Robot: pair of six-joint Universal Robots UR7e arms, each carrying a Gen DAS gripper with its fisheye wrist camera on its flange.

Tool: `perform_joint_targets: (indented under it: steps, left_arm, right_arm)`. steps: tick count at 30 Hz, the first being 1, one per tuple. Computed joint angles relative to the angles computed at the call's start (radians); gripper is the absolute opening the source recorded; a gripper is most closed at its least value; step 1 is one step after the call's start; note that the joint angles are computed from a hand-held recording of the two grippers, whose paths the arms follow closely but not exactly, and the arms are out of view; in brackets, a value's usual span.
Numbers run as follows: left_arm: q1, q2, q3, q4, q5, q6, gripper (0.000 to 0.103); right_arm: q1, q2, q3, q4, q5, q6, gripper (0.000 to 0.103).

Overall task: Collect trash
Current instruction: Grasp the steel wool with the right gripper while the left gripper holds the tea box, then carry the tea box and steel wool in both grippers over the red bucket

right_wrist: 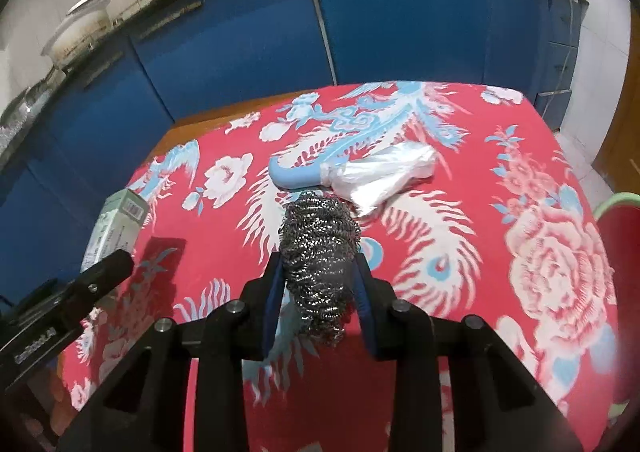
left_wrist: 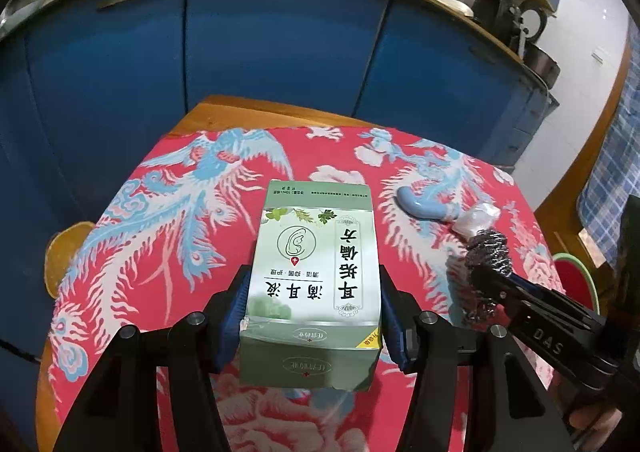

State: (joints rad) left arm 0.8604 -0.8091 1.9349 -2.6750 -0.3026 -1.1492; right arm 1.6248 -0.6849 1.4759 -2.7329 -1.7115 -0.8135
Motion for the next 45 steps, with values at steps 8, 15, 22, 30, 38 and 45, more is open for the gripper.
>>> perform_joint_targets:
  steps: [8,15,22,30,38,45]
  left_arm:
    - [-0.028,0.04,-0.049,-0.025,-0.006,0.069,0.06]
    - [-0.049,0.083,-0.106,-0.024,-0.015,0.111,0.06]
    - [-0.071,0.137,-0.176,-0.051,-0.03,0.196,0.06]
    - [-0.086,0.207,-0.273,-0.078,-0.051,0.306,0.06]
    - [-0.087,0.286,-0.39,-0.107,-0.107,0.432,0.06]
    - [-0.083,0.357,-0.507,-0.1,-0.154,0.53,0.06]
  right_arm:
    - [-0.025,-0.087,0.052,0.017,0.056,0.008,0.036]
    - [-0.052,-0.166,0.1,0.013,0.103,0.008,0.036]
    - [-0.08,-0.229,0.128,0.006,0.142,0.015,0.036]
    - [-0.115,-0.279,0.134,-0.014,0.173,0.032,0.036]
    - [-0.152,-0.311,0.121,-0.022,0.194,0.055,0.037]
    - [-0.188,-0.321,0.094,-0.026,0.212,0.089,0.037]
